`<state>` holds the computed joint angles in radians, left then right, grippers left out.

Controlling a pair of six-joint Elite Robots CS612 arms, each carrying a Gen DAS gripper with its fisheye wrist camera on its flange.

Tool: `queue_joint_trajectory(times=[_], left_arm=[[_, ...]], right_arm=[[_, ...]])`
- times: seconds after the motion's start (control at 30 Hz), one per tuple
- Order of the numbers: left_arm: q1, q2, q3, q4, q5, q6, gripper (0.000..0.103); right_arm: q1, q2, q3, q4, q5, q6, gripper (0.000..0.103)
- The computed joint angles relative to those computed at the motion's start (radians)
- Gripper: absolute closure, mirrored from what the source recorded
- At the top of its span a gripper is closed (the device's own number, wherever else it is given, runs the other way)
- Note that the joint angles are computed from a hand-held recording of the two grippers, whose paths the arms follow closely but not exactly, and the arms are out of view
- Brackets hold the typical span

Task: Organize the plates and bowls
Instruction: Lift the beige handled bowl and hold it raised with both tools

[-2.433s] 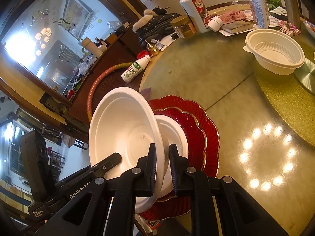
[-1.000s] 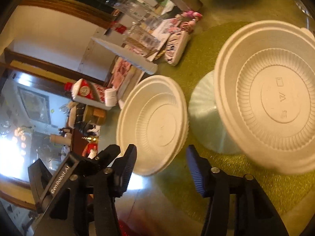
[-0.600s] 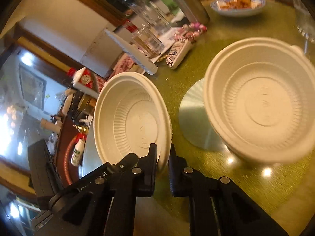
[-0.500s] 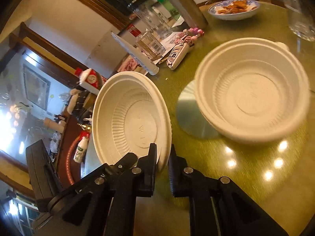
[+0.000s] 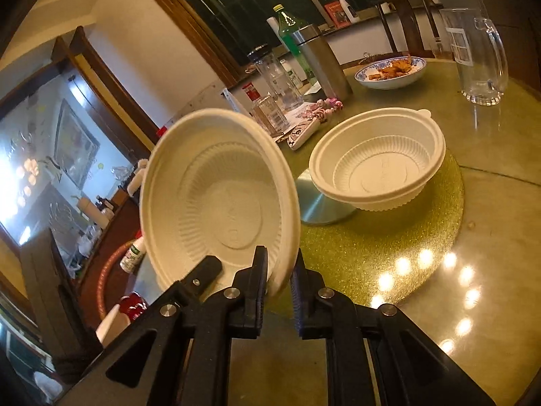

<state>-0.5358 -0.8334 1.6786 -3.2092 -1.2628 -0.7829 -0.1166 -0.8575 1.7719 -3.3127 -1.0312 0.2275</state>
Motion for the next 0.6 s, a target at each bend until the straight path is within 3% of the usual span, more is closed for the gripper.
queue_joint_trajectory(times=[0.1, 0.6], left_arm=[[0.006, 0.002, -0.004, 0.013, -0.023, -0.002, 0.086], [-0.005, -0.002, 0.009, -0.002, 0.027, 0.021, 0.086]], right_arm=[[-0.002, 0.004, -0.003, 0.020, 0.002, 0.005, 0.090], [0.002, 0.006, 0.001, -0.002, -0.005, -0.006, 0.089]])
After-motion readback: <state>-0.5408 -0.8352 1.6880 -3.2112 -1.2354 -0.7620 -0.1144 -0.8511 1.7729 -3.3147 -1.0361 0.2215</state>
